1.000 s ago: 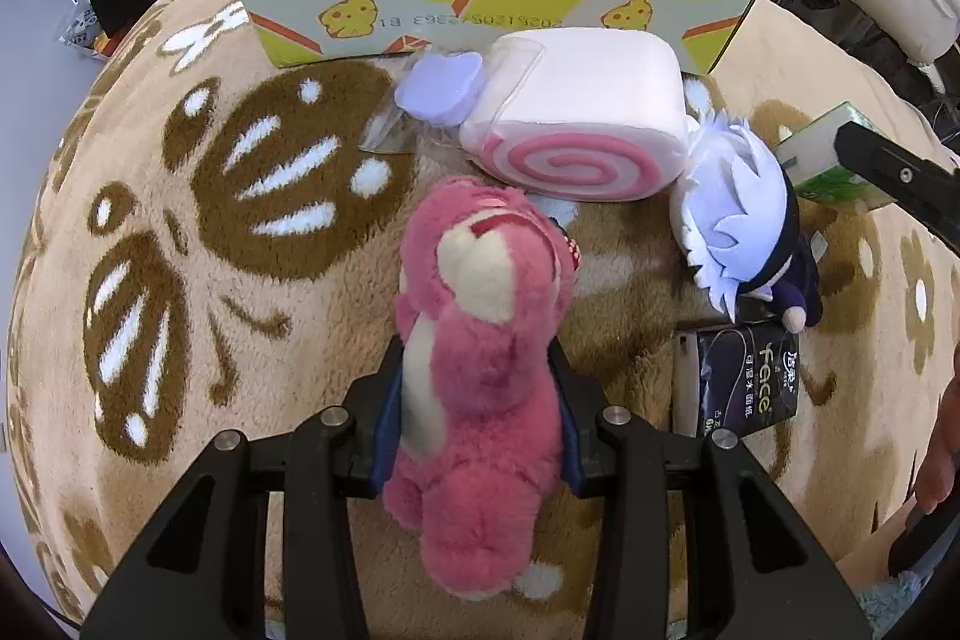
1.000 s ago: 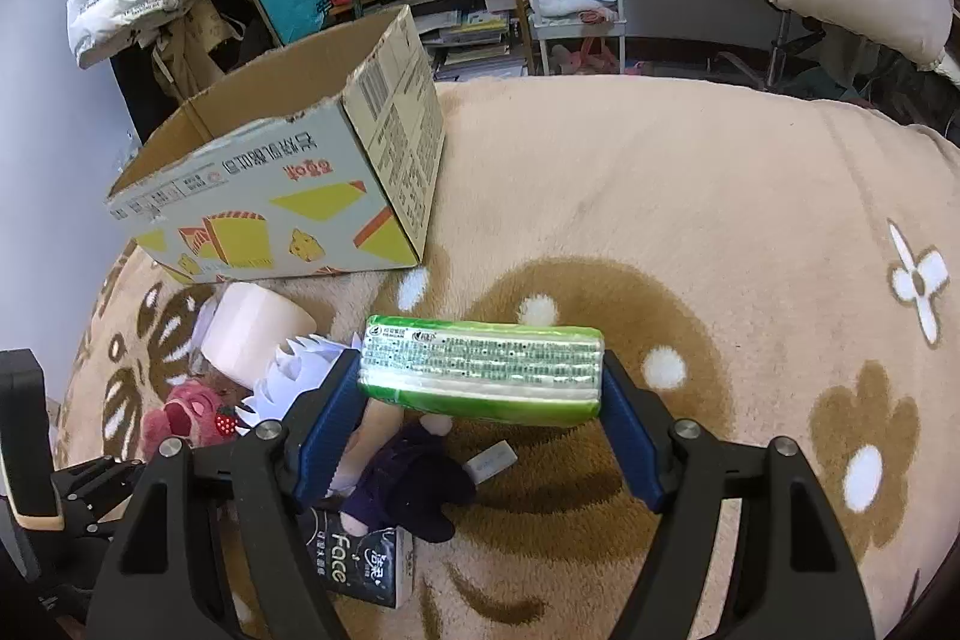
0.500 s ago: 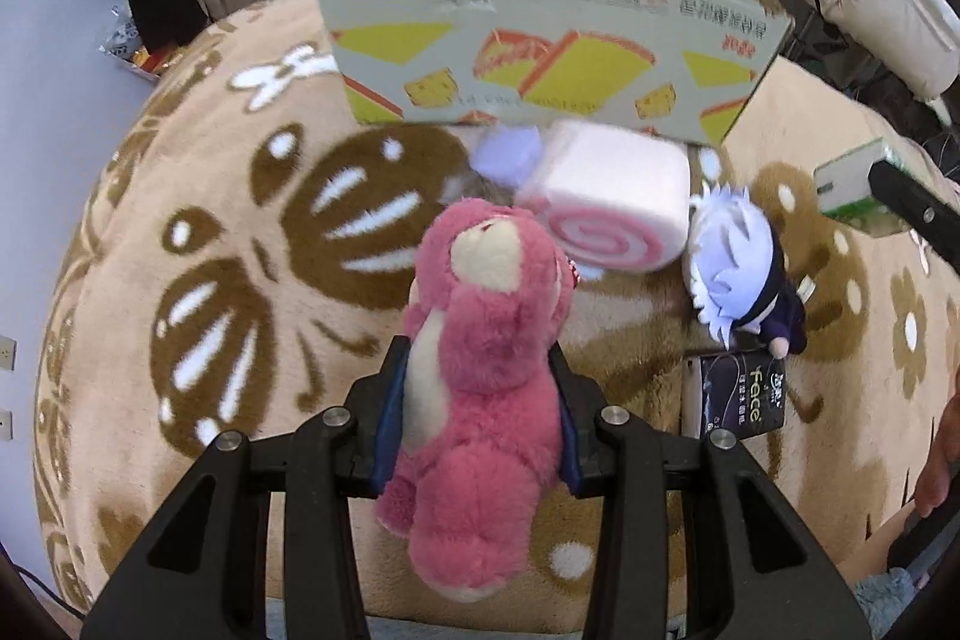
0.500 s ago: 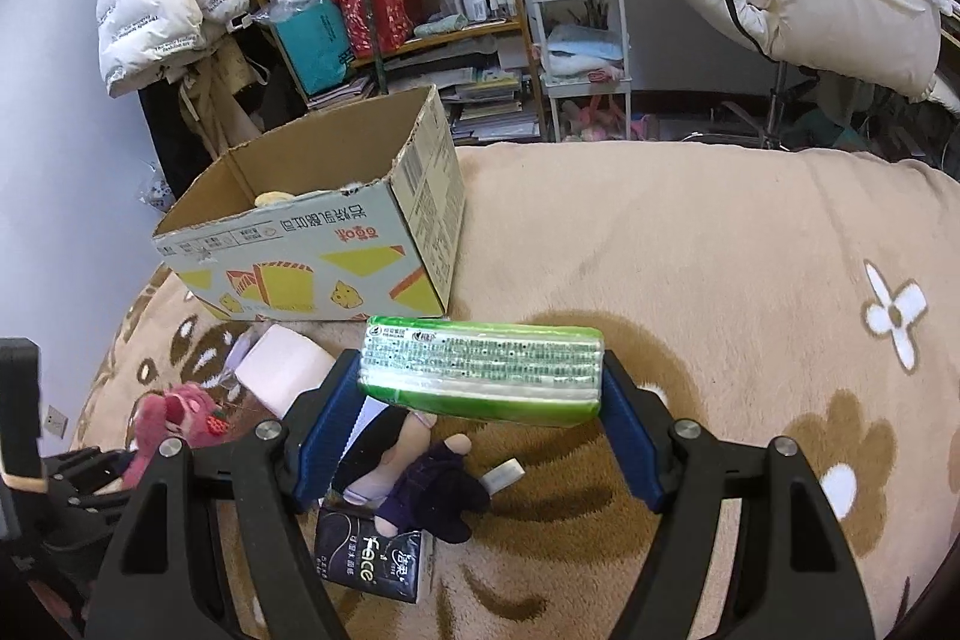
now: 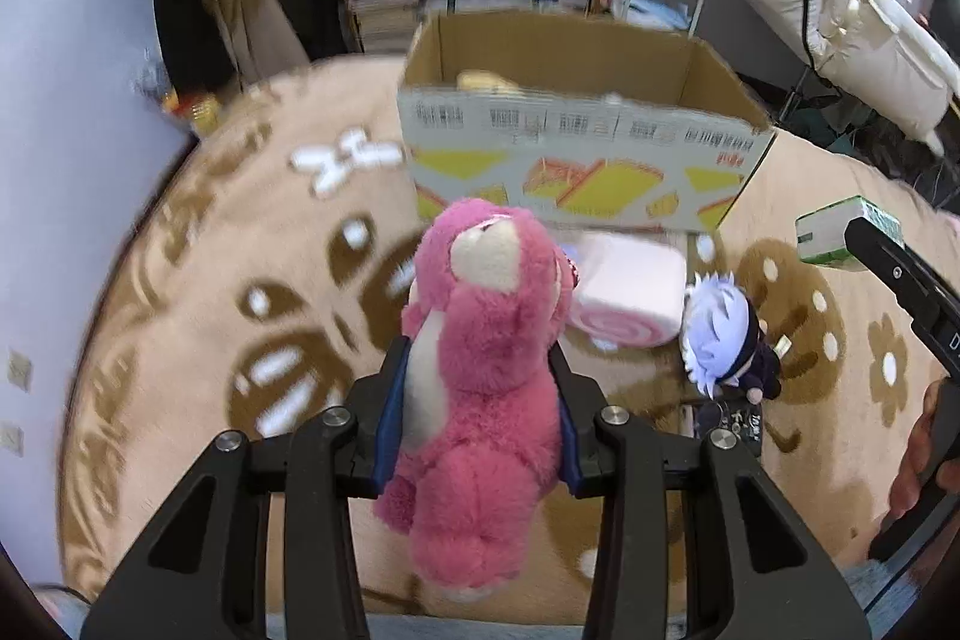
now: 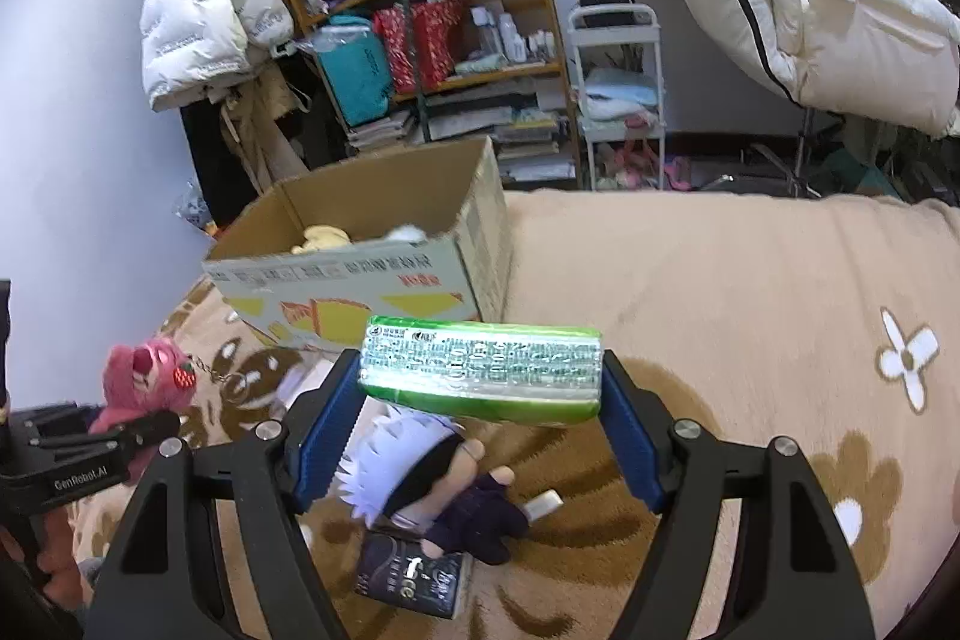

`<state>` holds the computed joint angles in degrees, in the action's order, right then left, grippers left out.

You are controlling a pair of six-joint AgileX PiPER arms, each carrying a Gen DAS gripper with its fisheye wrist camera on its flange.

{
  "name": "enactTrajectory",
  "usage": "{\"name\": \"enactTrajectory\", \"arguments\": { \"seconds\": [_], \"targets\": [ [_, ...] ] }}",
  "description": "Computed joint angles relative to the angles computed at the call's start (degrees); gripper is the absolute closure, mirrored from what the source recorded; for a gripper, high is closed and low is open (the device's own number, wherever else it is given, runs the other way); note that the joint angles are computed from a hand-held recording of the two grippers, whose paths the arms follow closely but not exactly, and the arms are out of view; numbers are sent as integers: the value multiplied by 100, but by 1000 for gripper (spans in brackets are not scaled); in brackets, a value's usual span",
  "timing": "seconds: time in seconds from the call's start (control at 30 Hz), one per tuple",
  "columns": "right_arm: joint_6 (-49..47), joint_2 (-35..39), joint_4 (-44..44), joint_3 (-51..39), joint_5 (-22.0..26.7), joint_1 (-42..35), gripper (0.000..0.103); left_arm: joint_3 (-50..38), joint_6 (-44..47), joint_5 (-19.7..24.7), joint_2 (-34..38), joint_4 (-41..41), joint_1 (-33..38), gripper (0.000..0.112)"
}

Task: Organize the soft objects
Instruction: 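Carry the pink bear with the left tool while the right tool carries the juice box to the box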

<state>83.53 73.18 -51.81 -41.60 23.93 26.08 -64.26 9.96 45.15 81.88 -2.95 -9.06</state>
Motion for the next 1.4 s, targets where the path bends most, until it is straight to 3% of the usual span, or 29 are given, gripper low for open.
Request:
{"name": "enactTrajectory", "arguments": {
  "seconds": [0.2, 0.37, 0.8, 1.1, 1.4],
  "targets": [
    [41, 29, -265, -279, 202, 142, 23, -539, 420, 132, -50, -302, 159, 72],
    [-155, 121, -380, -649, 274, 123, 23, -1062, 229, -31, 81, 116, -17, 72],
    [-861, 853, -186, -1841, -67, -374, 23, -2531, 318, -79, 1089, -30, -61, 72],
    [-1117, 1365, 9, -2339, -232, -562, 23, -2988, 543, -219, 1761, -466, -48, 72],
    [-1611, 1895, 748, -2601, -502, -766, 23, -3302, 665, -216, 2262, -476, -293, 72]
  ]
}}
